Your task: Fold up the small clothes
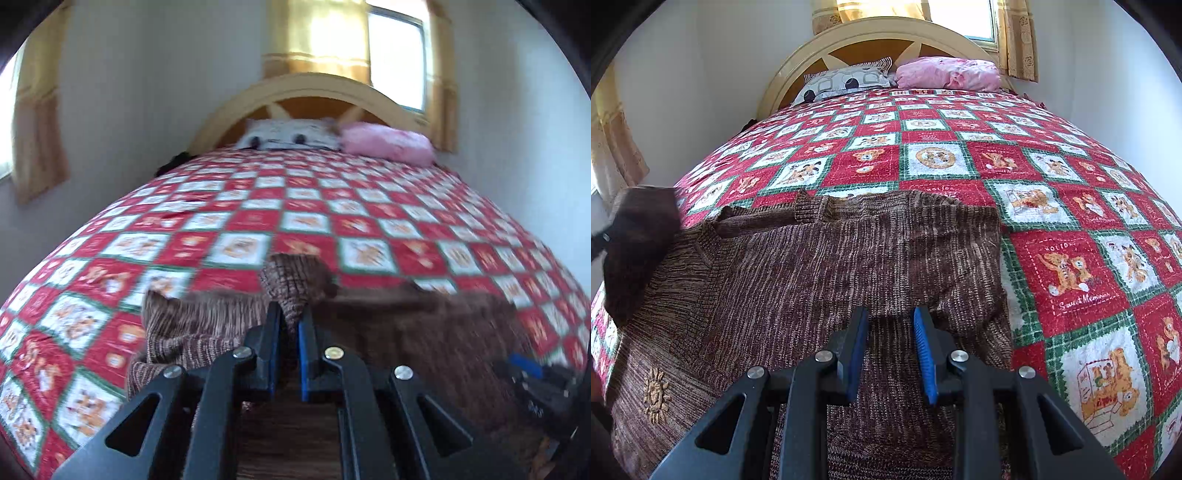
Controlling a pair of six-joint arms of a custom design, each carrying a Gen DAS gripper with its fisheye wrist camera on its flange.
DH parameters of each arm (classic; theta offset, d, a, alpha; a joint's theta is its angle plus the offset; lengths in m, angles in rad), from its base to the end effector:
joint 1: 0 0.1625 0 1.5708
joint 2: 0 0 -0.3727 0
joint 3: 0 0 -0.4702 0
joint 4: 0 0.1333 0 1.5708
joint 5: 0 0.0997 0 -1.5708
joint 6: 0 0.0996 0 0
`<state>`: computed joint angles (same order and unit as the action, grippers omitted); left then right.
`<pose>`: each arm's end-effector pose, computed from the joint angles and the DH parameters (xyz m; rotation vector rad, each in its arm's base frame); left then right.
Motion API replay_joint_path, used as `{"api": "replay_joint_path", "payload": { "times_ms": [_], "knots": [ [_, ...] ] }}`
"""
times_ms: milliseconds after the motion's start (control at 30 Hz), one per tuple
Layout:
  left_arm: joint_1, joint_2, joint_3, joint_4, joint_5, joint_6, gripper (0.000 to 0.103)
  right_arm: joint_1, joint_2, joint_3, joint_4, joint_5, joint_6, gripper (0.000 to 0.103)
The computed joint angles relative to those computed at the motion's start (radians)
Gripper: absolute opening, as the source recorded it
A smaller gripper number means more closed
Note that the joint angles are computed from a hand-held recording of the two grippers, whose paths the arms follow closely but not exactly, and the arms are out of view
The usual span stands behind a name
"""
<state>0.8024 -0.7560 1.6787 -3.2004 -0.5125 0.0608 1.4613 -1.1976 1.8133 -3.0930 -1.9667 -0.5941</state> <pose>-0.3022 -0.6294 0.0709 0.4327 2.1118 -1.1562 0.0229 -0.6600 0.2598 0.3372 -2.3103 0.9019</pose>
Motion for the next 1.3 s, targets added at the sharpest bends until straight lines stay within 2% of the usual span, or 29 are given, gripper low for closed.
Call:
{"api": "replay_joint_path", "payload": {
  "times_ms": [67, 167, 300, 333, 400, 467, 500, 533, 600, 667, 700, 733, 800, 867, 933, 1067, 1200, 1300],
  "knots": [
    [-0.002, 0.005, 0.009, 0.081, -0.039, -0.058, 0.009, 0.000, 0.000, 0.000, 0.000, 0.000, -0.002, 0.027],
    [0.002, -0.003, 0.012, 0.233, -0.056, -0.159, 0.009, -0.001, -0.001, 0.000, 0.001, 0.002, -0.001, 0.027],
    [0.015, -0.097, 0.065, 0.356, -0.176, -0.261, 0.015, -0.001, 0.000, -0.001, 0.000, -0.001, -0.003, 0.027],
    [0.019, -0.110, 0.071, 0.384, -0.203, -0.275, 0.020, 0.001, 0.003, -0.002, -0.002, -0.004, -0.005, 0.027],
    [0.015, -0.178, 0.131, 0.412, -0.244, -0.327, 0.039, 0.004, 0.008, -0.004, -0.008, -0.014, -0.011, 0.028],
    [0.004, -0.247, 0.221, 0.353, -0.255, -0.380, 0.079, 0.008, 0.011, -0.006, -0.001, -0.019, -0.022, 0.037],
    [-0.003, -0.289, 0.278, 0.296, -0.231, -0.413, 0.083, 0.012, 0.010, -0.008, 0.015, -0.018, -0.030, 0.045],
    [-0.010, -0.312, 0.314, 0.261, -0.196, -0.437, 0.084, 0.017, 0.012, -0.012, 0.022, -0.024, -0.037, 0.049],
    [-0.021, -0.356, 0.380, 0.209, -0.104, -0.471, 0.084, 0.037, 0.009, -0.015, 0.028, -0.031, -0.047, 0.049],
    [-0.023, -0.383, 0.420, 0.200, -0.013, -0.519, 0.084, 0.041, -0.022, -0.006, 0.066, 0.061, -0.016, 0.049],
    [-0.018, -0.391, 0.433, 0.209, 0.009, -0.552, 0.084, 0.045, -0.033, -0.006, 0.092, 0.114, 0.014, 0.049],
    [-0.008, -0.403, 0.441, 0.247, 0.011, -0.608, 0.084, 0.051, -0.036, -0.013, 0.124, 0.161, 0.049, 0.049],
    [0.041, -0.433, 0.451, 0.281, -0.085, -0.704, 0.083, 0.068, -0.004, -0.061, 0.220, 0.199, 0.110, 0.049],
    [0.051, -0.448, 0.483, 0.149, -0.119, -0.698, 0.084, 0.089, 0.052, -0.110, 0.277, 0.166, 0.134, 0.049],
    [0.055, -0.448, 0.505, 0.062, -0.141, -0.693, 0.084, 0.114, 0.128, -0.156, 0.264, 0.096, 0.109, 0.049],
    [0.045, -0.441, 0.504, 0.063, -0.125, -0.697, 0.084, 0.137, 0.242, -0.252, 0.307, 0.030, 0.118, 0.049],
    [0.055, -0.439, 0.499, 0.049, -0.134, -0.692, 0.084, 0.155, 0.313, -0.289, 0.210, -0.034, 0.056, 0.048],
    [0.072, -0.435, 0.496, 0.017, -0.148, -0.678, 0.084, 0.166, 0.331, -0.292, 0.169, -0.055, -0.006, 0.022]
  ]
}}
